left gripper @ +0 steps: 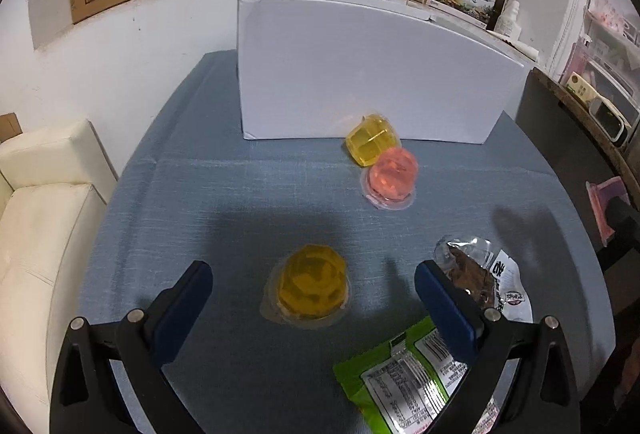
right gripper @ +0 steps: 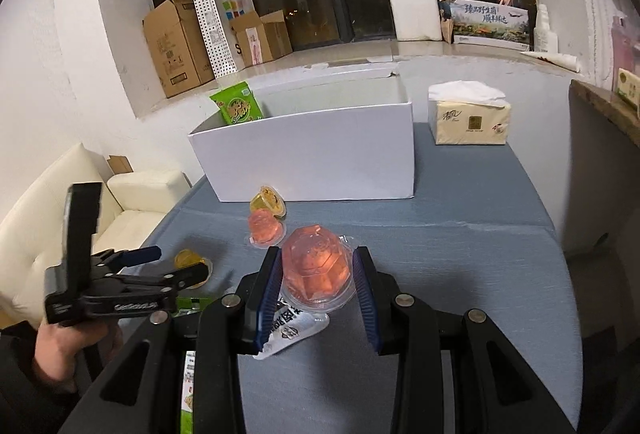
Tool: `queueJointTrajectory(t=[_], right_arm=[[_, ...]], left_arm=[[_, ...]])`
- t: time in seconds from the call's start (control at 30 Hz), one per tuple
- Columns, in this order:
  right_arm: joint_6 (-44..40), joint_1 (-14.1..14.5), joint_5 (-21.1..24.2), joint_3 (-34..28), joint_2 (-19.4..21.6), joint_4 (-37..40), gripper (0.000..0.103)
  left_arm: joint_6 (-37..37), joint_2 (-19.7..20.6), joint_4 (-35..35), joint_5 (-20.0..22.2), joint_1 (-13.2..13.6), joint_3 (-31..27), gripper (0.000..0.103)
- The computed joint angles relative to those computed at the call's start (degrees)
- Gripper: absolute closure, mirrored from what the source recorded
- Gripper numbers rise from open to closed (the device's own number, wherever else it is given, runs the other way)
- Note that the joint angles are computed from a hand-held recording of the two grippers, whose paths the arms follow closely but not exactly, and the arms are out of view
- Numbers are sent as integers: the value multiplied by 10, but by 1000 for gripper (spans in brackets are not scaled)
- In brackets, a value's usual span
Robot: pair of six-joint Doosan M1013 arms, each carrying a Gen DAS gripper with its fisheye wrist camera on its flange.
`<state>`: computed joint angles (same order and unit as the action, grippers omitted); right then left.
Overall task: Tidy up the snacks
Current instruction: 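Grasp a pink jelly cup with the right gripper while the left grasps a yellow jelly cup, then carry both jelly cups over the white box and release them inside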
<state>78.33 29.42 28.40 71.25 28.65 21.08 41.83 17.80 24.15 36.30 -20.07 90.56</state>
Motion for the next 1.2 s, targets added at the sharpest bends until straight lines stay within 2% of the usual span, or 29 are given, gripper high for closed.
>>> queueJointTrajectory(t=[0.07,0.1,0.13,0.17,0.27,0.37,0.5,0.77,0.97,1.2], right_arm=[[-6,-1,-3,4,-2,9,64],[-5,-1,-7,7,-3,10,64],[-4,-1,-7,8,-3,11,64],[-5,-2,-6,9,-4,14,64],[-8,-2,-8,12,-5,19,64],[-23,-3,-9,15,-6,44,64],[-20,-1,-6,11,-3,38,64],[-20,3,2,-11,11,31,64],[-2,0,21,-79,42,8,64],[26,-2,78,-244,118,-33,64]], left_arm=[[7,2,-1,1,-1,-1,3],[12,3,-3,3,-2,-3,19],[18,5,-5,9,-2,-5,54],[25,9,-5,25,-3,-11,61],[27,4,-9,8,-2,-1,61],[17,-1,5,2,-5,5,61],[4,-14,30,-13,-13,11,61],[23,-24,44,-22,-20,-15,61],[30,-11,55,-26,-11,-63,61],[87,35,43,-12,11,-161,61]])
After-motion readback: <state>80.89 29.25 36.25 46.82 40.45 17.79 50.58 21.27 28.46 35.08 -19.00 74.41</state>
